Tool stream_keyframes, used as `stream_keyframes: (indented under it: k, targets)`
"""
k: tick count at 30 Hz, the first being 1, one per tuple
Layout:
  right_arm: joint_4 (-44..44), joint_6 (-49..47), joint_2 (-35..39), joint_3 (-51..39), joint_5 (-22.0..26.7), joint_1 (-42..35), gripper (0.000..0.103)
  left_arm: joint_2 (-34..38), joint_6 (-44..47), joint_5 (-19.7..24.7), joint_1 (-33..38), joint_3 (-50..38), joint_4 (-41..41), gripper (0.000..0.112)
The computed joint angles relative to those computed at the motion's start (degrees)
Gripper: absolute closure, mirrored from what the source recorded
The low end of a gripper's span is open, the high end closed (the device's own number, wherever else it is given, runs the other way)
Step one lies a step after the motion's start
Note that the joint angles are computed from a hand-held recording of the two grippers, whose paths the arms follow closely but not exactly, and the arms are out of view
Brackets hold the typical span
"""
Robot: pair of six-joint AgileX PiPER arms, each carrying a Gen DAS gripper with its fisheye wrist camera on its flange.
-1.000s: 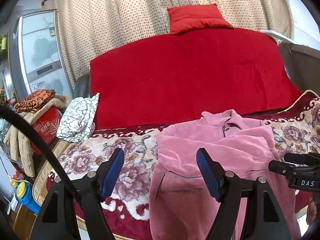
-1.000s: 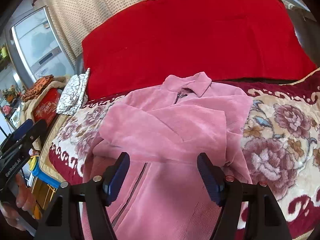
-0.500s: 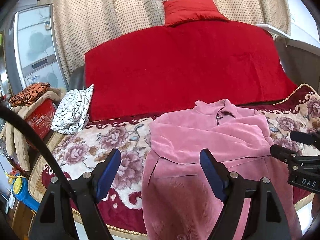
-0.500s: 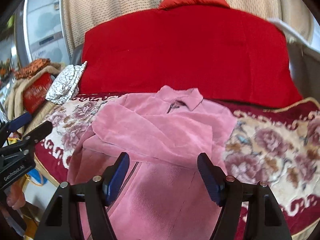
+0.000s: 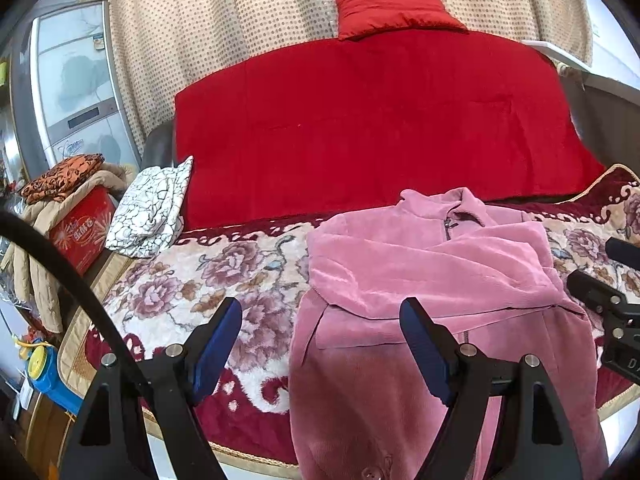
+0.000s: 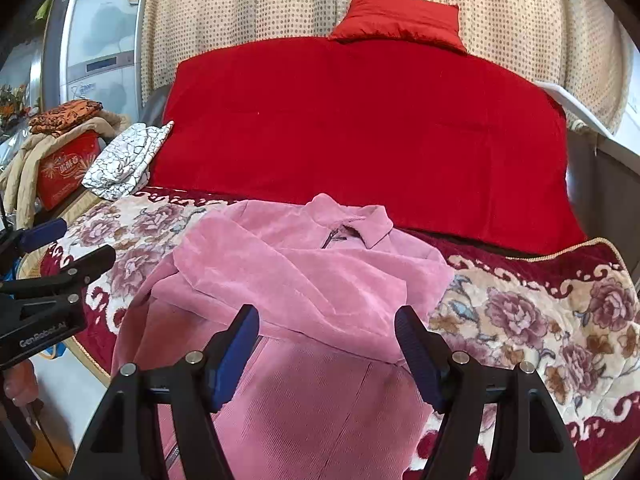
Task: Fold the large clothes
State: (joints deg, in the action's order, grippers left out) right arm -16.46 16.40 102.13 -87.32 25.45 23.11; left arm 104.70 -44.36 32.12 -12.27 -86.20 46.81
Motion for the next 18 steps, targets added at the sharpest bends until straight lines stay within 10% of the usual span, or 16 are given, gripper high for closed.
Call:
stream_keyframes:
  k: [9, 18]
  targets:
    - [-14.7, 9.9, 0.3, 0.2, 1.1, 3.5, 0.029, 0.0, -0.9, 1.0, 1.2, 1.0, 0.6, 0.031]
    - [-10.7, 1.1, 3.4, -2.3, 4.2, 5.2, 0.029, 0.6, -0.3, 0.5, 3.1, 2.2, -0.6, 0.031]
